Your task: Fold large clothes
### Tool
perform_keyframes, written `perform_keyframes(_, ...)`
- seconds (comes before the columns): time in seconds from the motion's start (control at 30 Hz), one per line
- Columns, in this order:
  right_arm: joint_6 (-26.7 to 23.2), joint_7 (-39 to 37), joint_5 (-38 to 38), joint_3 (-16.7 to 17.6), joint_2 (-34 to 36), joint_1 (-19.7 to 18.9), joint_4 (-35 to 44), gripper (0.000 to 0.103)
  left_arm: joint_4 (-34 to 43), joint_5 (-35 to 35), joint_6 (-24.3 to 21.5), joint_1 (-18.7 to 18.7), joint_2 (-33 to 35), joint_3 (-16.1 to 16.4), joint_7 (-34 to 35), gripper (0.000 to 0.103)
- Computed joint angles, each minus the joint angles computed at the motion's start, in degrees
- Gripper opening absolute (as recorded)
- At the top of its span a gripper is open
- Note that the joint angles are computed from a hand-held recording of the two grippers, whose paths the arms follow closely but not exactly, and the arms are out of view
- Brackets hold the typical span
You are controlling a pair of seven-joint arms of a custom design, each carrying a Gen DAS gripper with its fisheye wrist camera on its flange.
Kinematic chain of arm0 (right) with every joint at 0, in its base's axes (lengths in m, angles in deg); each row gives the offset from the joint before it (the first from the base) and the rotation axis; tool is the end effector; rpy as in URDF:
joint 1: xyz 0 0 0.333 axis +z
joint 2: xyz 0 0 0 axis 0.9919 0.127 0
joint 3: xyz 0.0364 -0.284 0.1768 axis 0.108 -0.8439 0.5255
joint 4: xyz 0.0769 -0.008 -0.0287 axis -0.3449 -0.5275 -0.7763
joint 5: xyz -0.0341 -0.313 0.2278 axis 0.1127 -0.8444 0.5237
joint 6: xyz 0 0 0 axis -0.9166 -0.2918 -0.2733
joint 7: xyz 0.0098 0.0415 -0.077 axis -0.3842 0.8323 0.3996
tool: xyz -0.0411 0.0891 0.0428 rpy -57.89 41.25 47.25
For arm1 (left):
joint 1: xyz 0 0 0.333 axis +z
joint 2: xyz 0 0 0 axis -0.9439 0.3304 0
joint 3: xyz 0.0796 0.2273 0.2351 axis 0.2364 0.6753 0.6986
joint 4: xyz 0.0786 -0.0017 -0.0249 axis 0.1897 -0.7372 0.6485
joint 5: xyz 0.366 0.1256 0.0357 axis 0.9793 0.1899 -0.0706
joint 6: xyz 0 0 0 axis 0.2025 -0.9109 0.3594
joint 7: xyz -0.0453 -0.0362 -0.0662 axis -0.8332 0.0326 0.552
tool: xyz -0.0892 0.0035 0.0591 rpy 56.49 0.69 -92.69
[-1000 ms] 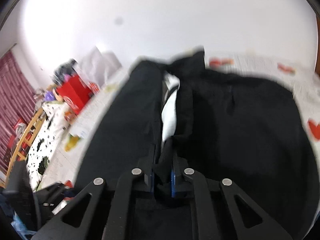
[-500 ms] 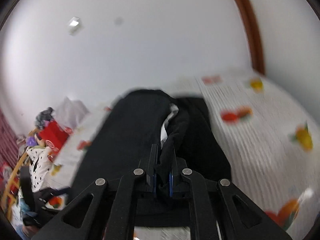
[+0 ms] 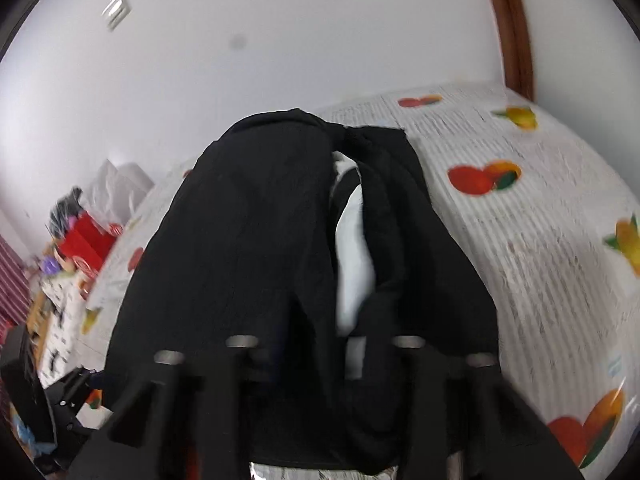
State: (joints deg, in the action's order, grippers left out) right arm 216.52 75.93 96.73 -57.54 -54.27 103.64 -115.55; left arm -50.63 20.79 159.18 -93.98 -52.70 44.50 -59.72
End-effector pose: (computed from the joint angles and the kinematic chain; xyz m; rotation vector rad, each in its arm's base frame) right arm 0.5446 0.2645 0.5045 -1.9783 1.1717 -0.1471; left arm 0.3938 -0.3571 0.5044 -2.0970 1.4620 -0.5120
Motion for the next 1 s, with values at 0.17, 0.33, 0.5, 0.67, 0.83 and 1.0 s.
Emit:
perform_keyframes(0.17, -5.9, -28.3, 31.3, -1.8, -5.6, -2.4, -1.6, 0.008, 0.1, 0.4, 0.3, 0.0, 0.3, 0.0, -1.1, 0.083)
perform_keyframes(0.33, -2.1, -26.8, 34.0, -3.6, -6.8, -2.8, -5.2, 0.008, 0.6, 0.7, -0.6, -0.3, 0.6, -0.2, -1.6, 0.085)
perform_keyframes(0.5, 2.2, -13.3, 17.0, -3.5, -6.2, -2.8, -8.1, 0.032, 0.3, 0.7, -0.3, -0.4, 0.4, 0.0, -1.1, 0.085)
perform_keyframes(0.67, 8.4, -15.2, 13.9, -3.7, -10.9, -1.1, -11.7, 0.033, -0.8, -1.1, 0.6, -0.5, -1.1, 0.0, 1.3, 0.083)
perform_keyframes(0.83, 6.5, -16.3, 9.2, -3.9, -9.4, 0.7, -9.7, 0.038, -0.7, -1.1, 0.1, -0.5, -1.2, -0.7, 1.3, 0.083)
perform_keyframes(1.0, 3.9, 4.2, -7.8, -2.6, -1.9, -0.7, -4.2, 0.023, 0.3, 0.1, -1.3, -0.8, -0.1, -0.9, 0.2, 0.087)
